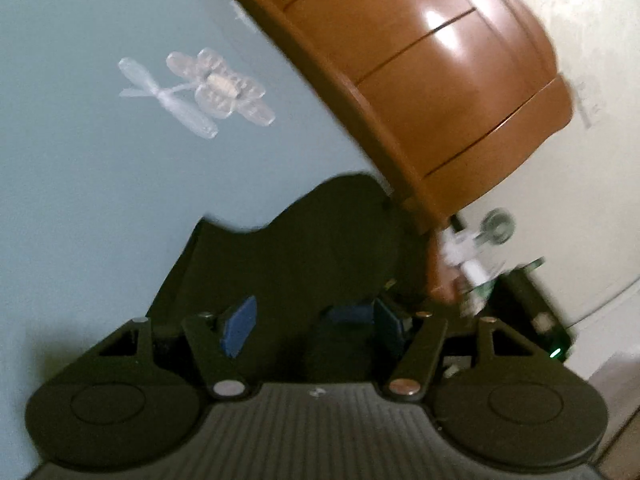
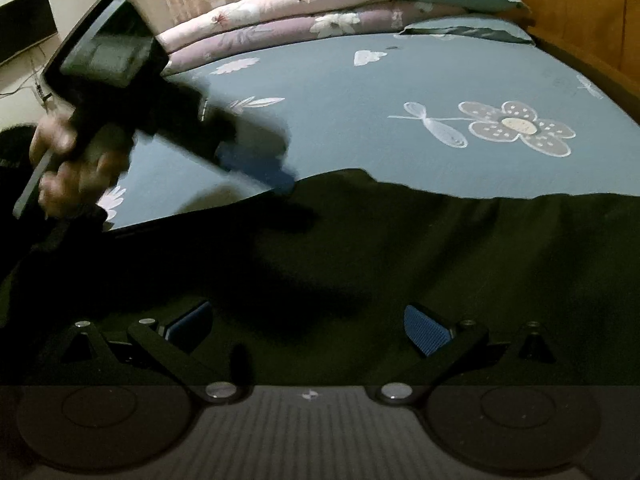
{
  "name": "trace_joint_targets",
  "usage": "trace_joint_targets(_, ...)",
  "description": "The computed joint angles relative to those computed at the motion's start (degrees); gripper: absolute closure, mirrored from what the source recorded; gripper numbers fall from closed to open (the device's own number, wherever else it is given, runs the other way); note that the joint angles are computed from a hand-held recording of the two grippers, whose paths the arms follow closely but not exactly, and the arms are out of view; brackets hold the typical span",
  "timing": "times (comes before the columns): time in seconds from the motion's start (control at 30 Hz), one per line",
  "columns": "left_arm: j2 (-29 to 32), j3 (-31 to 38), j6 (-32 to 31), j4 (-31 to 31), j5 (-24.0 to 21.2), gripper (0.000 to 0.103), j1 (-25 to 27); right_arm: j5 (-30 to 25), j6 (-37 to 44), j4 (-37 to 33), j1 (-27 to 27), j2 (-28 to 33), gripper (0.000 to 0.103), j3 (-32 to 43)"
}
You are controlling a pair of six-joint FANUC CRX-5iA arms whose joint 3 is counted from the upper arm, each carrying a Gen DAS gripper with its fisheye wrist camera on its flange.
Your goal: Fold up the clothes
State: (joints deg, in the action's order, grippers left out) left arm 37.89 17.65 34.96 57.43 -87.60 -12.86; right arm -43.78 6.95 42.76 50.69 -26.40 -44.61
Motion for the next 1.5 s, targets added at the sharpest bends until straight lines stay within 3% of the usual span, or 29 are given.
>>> trace_joint_targets(0.07, -1.65, -2.06, 0.47, -2.89, 6.0, 0.043, 0.04, -0.56, -0.6, 0.43, 0.01, -0.06, 0.0, -0.12)
trace_joint_targets(0.1, -2.59, -3.11, 0.34, -4.16, 9.44, 0.067, -0.02, -1.26, -1.0, 0.75, 0.26, -0.08, 0.0, -0.12)
trace_joint_targets(0.13, -3.03, -3.73, 0.65, -4.21, 11.31, 0.074, 0.04, -2.04, -1.39, 1.08, 0.54, -0.08, 0.0, -0.1)
trace_joint_targets(0.27, -8.74, -9.58, -2.87, -2.88, 20.35, 0.074, 0.23, -3.93, -3.55, 2.72, 1.59, -1.39, 0.0, -0.94)
trace_joint_targets(0.37, -10.61, -10.66, -5.08, -1.09, 19.68, 0.073, 1.31, -4.59, -5.8, 4.22, 1.94, -2.11, 0.0, -1.81)
trace_joint_targets(0.47, -15.38, -15.61, -10.73, -1.31, 22.18, 0.074, 3.72, -3.96, -6.53, 4.82, 1.85, -2.8, 0.0, -2.69)
trace_joint_targets(0.57, -19.17, -17.69, -12.96, -5.43, 23.99, 0.076, 6.71, -3.14, -6.83, 5.04, 1.81, -3.56, 0.0, -3.53)
trace_joint_targets(0.63, -21.12, -19.01, -12.19, -9.13, 24.38, 0.083, 7.95, -2.46, -7.3, 5.54, 1.77, -4.04, 0.0, -4.16)
trace_joint_targets(0.7, -22.63, -20.06, -10.74, -12.17, 24.81, 0.085, 8.37, -2.07, -7.87, 6.1, 1.76, -4.27, 0.0, -4.37)
trace_joint_targets(0.87, -25.41, -23.23, -10.96, -16.35, 25.62, 0.087, 9.04, -0.54, -6.31, 6.29, 1.1, -3.85, 0.0, -4.03)
trace_joint_targets(1.0, -27.16, -25.57, -15.52, -15.93, 26.55, 0.087, 9.51, 0.21, -4.98, 5.65, 0.72, -3.22, 0.0, -3.6)
trace_joint_targets(1.27, -26.28, -24.2, -15.77, -20.02, 26.59, 0.085, 9.25, -0.04, -4.26, 4.81, 0.89, -2.63, 0.0, -3.18)
trace_joint_targets(1.33, -26.62, -23.71, -15.8, -21.72, 26.67, 0.089, 8.83, -0.23, -4.48, 4.9, 1.11, -2.76, 0.0, -3.32)
trace_joint_targets(1.4, -27.28, -23.66, -16.02, -23.16, 26.89, 0.103, 8.31, -0.46, -4.57, 5.05, 1.18, -2.79, 0.0, -3.34)
trace_joint_targets(1.5, -27.86, -23.61, -15.89, -23.73, 26.49, 0.103, 8.04, -0.32, -4.51, 5.39, 0.86, -2.76, 0.0, -3.27)
